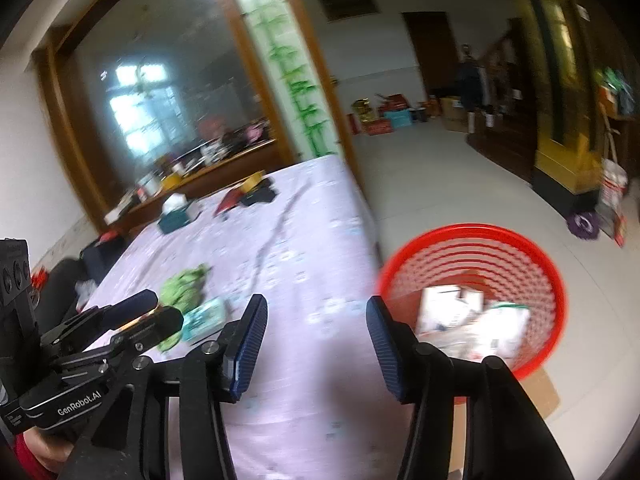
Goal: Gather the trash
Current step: 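Return to the table and grasp the orange box with the left tool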
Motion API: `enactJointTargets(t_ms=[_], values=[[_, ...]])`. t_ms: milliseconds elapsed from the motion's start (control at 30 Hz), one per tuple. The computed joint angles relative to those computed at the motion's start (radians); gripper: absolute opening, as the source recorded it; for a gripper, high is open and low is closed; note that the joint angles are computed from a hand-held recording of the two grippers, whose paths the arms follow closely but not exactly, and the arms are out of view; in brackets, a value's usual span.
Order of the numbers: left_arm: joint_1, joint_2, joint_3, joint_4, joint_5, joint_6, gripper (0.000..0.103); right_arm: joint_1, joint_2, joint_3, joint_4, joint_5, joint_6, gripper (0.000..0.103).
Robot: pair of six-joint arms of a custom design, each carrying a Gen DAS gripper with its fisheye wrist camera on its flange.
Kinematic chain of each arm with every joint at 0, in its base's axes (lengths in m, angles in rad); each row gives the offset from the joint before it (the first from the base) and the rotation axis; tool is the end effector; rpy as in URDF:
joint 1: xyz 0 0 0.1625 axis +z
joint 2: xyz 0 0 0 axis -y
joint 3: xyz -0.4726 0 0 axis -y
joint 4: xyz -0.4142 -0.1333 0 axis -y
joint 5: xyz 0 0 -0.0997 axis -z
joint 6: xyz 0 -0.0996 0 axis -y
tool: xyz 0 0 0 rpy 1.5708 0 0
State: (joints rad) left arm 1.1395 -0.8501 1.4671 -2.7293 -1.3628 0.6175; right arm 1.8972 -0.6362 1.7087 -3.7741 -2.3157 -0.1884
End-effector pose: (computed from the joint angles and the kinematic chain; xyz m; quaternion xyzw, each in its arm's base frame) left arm -0.1885 -0.7778 0.2458 0.4558 0.8435 -0.2556 0.1243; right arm 0.2825 -0.6295 0.1385 0.0117 -0.8102 0.5190 0.2721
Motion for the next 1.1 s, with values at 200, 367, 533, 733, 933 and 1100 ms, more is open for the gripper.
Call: enactJointTargets(t_ms=[200,367,533,733,933,1100], values=[[0.064,-0.031,-0.021,0.013,0.077,-0.061,0.057,0.019,0.063,-0.077,0.088,0.031,-0.022,0.058],[0.122,-0.036,-0.071,0.006,0.172,-0.132,0.061,0.028,0.096,-0.118,0.140,0.052,-0.041,0.061],[0.158,-0.005,-0.164,0.055,0.247,-0.269,0.071,0.028,0.101,-0.122,0.162,0.063,-0.051,0.062],[0.183,0.094,-0.365,0.233,0.277,-0.462,0.071,0.023,0.100,-0.113,0.160,0.080,-0.052,0.064],[0.171,0.180,-0.462,0.256,0.351,-0.453,0.071,0.014,0.090,-0.089,0.153,0.076,-0.045,0.064],[0.171,0.247,-0.543,0.293,0.407,-0.416,0.071,0.006,0.080,-0.079,0.153,0.075,-0.030,0.064]])
